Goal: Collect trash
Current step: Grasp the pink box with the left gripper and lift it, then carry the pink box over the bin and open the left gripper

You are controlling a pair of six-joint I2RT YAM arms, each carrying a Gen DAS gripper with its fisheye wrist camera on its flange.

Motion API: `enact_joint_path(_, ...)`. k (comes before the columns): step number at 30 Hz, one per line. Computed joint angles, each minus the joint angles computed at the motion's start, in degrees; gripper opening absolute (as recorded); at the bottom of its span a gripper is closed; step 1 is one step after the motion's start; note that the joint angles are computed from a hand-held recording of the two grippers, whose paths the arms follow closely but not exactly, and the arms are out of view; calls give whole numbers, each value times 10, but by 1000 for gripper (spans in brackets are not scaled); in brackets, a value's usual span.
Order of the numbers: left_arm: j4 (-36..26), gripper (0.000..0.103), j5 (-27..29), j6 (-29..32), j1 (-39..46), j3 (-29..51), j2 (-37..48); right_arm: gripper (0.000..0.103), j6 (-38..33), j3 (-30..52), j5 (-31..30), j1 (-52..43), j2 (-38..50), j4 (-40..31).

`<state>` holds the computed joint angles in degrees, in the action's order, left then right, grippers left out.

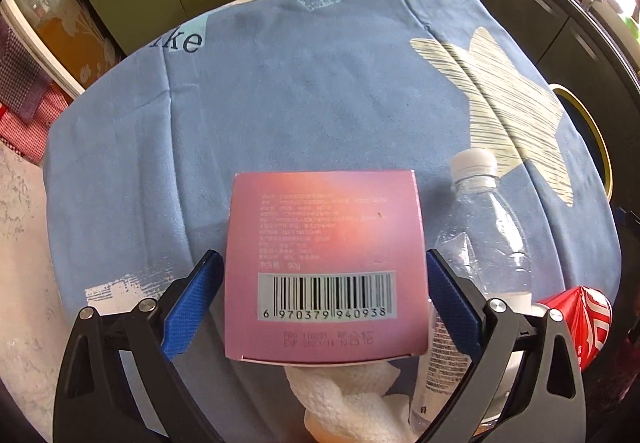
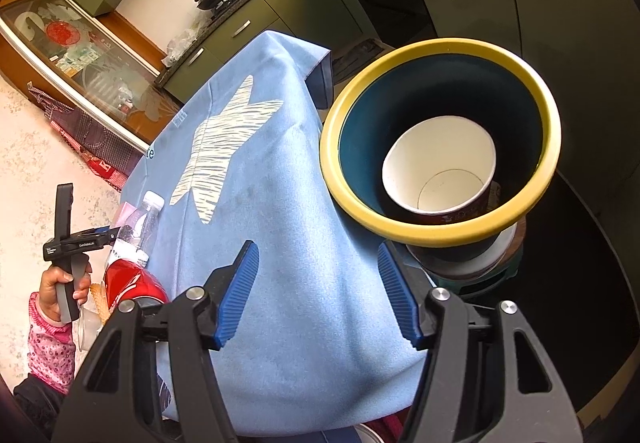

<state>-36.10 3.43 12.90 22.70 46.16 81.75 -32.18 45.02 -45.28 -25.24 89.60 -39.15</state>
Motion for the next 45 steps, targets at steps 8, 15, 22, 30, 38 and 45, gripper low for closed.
enact_joint_path(8,-8,77,34,12,29,12,10,59,3,1,0,0,4,3)
enact_joint_path(15,-60,77,44,19,35,51,-61,59,6,-2,-2,6,-3,5)
enact_joint_path(22,-132,77,49,-12,-41,98,-122,59,-13,1,-9,-28,-21,-8)
enact_joint_path(30,-142,77,10,-122,-311,198,-44,59,-66,17,-13,-135,-31,-35)
enact_joint_path(38,-123,77,-20,-156,-509,416,203,60,-126,63,-25,-234,24,-72)
enact_joint_path(45,-152,78,-43,-157,-554,641,418,62,-128,79,-20,-266,71,-65)
